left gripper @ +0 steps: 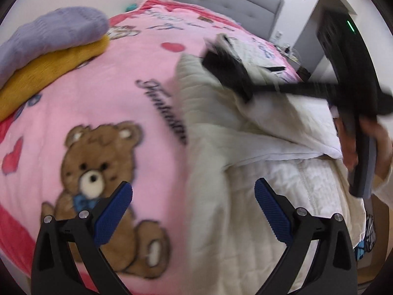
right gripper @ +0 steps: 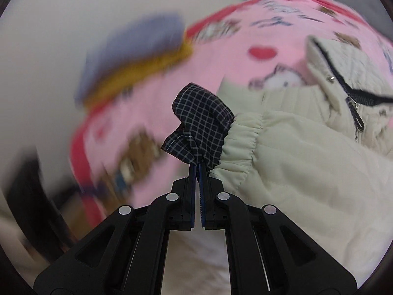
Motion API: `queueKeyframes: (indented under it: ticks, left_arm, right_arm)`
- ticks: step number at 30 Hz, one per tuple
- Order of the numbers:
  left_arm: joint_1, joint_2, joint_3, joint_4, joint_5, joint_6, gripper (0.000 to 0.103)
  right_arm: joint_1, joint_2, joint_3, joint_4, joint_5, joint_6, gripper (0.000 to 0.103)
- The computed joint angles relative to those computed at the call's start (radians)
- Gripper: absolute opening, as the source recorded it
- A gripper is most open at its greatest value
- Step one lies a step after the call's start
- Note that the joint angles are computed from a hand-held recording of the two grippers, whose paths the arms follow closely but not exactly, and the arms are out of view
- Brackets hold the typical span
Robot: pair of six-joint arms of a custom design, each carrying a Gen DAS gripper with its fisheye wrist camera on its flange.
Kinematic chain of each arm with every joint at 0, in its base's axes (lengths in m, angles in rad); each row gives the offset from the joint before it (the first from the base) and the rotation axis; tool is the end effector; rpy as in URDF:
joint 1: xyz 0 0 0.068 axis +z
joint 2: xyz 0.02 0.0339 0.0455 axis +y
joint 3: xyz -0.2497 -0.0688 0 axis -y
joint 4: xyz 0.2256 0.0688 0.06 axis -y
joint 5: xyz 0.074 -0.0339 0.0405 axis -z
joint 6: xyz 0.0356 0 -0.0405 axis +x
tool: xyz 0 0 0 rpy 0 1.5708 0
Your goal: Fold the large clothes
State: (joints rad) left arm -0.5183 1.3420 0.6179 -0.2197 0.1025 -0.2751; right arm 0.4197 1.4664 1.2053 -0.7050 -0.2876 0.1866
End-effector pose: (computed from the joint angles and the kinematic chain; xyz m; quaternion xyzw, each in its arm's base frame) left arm 0.2035 -0.1202 0.1636 0.1309 0.9411 -0.1639 0.2652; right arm 0.2597 0.1269 0.2726 -0.1522 0.9334 0.2185 0.2404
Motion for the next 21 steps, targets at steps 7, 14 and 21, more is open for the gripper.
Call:
queueKeyframes:
  ticks: [7, 14, 21]
  left_arm:
    - [0.078, 0.015, 0.006, 0.024, 0.019, 0.037, 0.098]
    - [0.087, 0.075, 0.136, -0.025, 0.062, 0.075, 0.098]
    - [-0.026, 0.277, 0.504, -0.199, 0.165, 0.105, 0.098]
  right_arm:
    - [0.1, -0.031, -0.059, -0.043, 0.195, -0.086, 0.003]
    - [-0.032, -0.015, -0.107, 0.009, 0.012, -0.055, 0.012]
    - [-0.414, -0.491, -0.238, -0.062, -0.121, -0.025, 0.063]
